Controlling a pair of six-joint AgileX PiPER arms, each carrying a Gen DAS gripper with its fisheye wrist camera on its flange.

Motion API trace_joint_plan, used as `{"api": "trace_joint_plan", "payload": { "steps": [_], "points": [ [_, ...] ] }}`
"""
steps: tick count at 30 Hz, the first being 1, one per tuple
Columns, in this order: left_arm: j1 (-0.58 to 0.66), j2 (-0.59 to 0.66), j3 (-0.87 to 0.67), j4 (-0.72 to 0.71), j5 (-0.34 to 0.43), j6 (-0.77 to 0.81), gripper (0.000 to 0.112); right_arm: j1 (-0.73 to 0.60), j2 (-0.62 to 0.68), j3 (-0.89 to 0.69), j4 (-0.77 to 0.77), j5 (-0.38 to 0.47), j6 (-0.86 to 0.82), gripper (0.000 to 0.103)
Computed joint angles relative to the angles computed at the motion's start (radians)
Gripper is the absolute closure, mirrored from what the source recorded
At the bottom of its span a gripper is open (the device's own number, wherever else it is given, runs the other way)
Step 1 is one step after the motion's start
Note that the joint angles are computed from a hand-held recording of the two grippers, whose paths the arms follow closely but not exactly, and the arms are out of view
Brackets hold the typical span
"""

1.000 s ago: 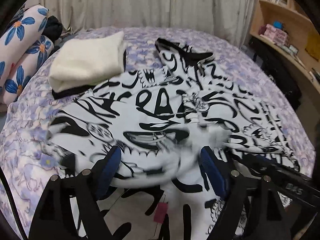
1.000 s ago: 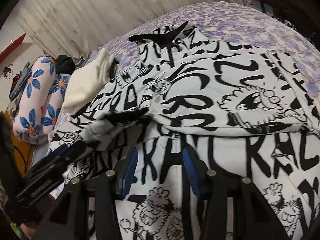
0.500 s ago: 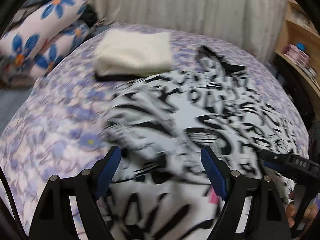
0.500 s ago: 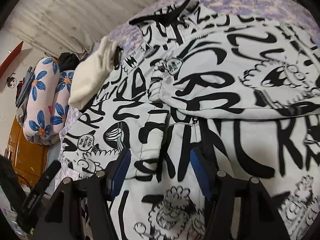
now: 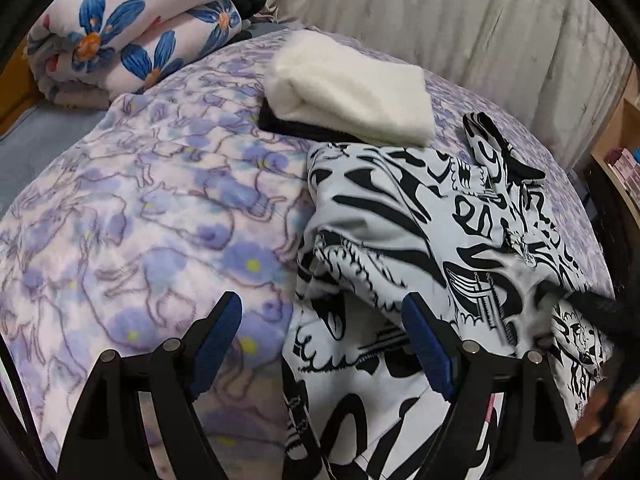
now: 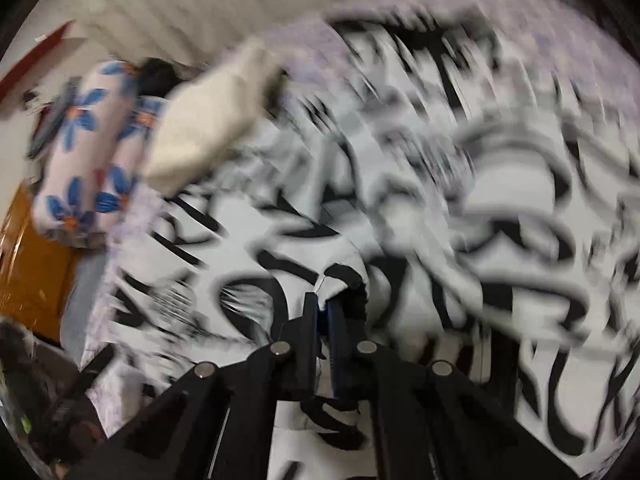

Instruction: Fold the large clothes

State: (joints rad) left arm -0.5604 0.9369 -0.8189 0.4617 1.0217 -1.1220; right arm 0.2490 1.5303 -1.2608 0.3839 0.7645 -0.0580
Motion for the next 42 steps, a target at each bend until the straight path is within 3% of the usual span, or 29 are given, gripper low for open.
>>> {"api": "trace_joint_plan", "payload": {
  "steps": [8,12,16,20,22,24,25,30,36,37,38,39,40,42],
  "points": [
    [0.004,0.035,-0.056,0.033,-0.012,0.022,0.031,-0.037,-0.074,-0.233,-0.282,-0.010,0.158,0.099],
    [0.015,0.091,-0.083,0.031,-0.037,0.063,0.031,-0.158,-0.037,-0.220,-0.293,0.029,0.183,0.099],
    [0.050,0.168,-0.104,-0.013,-0.072,0.135,0.031,-0.223,0.078,-0.168,-0.399,0.093,0.266,0.090],
    [0.132,0.248,-0.124,-0.123,-0.119,0.272,0.031,-0.399,0.111,-0.061,-0.111,0.122,0.050,0.087],
    [0.168,0.282,-0.130,-0.171,-0.130,0.332,0.031,-0.457,0.081,-0.004,-0.003,0.120,-0.067,0.060],
    [0.229,0.312,-0.131,-0.251,-0.156,0.422,0.031,-0.503,0.053,0.037,0.086,0.131,-0.170,0.047],
    [0.248,0.320,-0.132,-0.285,-0.164,0.456,0.031,-0.512,0.045,0.049,0.111,0.138,-0.201,0.047],
    [0.316,0.416,-0.192,-0.419,-0.202,0.609,0.031,-0.507,0.061,0.039,0.150,0.176,-0.271,0.047],
    [0.298,0.620,-0.325,-0.439,-0.173,0.634,0.031,-0.455,0.132,0.028,0.142,0.102,-0.277,0.047],
    [0.296,0.646,-0.340,-0.440,-0.183,0.630,0.037,-0.436,0.138,0.030,0.124,0.082,-0.277,0.061],
    [0.293,0.651,-0.341,-0.431,-0.204,0.618,0.049,-0.419,0.138,0.031,0.097,0.066,-0.273,0.075],
    [0.286,0.659,-0.355,-0.409,-0.211,0.594,0.065,-0.397,0.124,0.036,0.069,0.028,-0.268,0.080],
    [0.277,0.662,-0.370,-0.364,-0.203,0.542,0.078,-0.387,0.112,0.037,0.052,-0.001,-0.263,0.092],
    [0.289,0.650,-0.367,-0.359,-0.234,0.514,0.088,-0.409,0.094,0.032,0.126,-0.032,-0.322,0.093]
  ]
}}
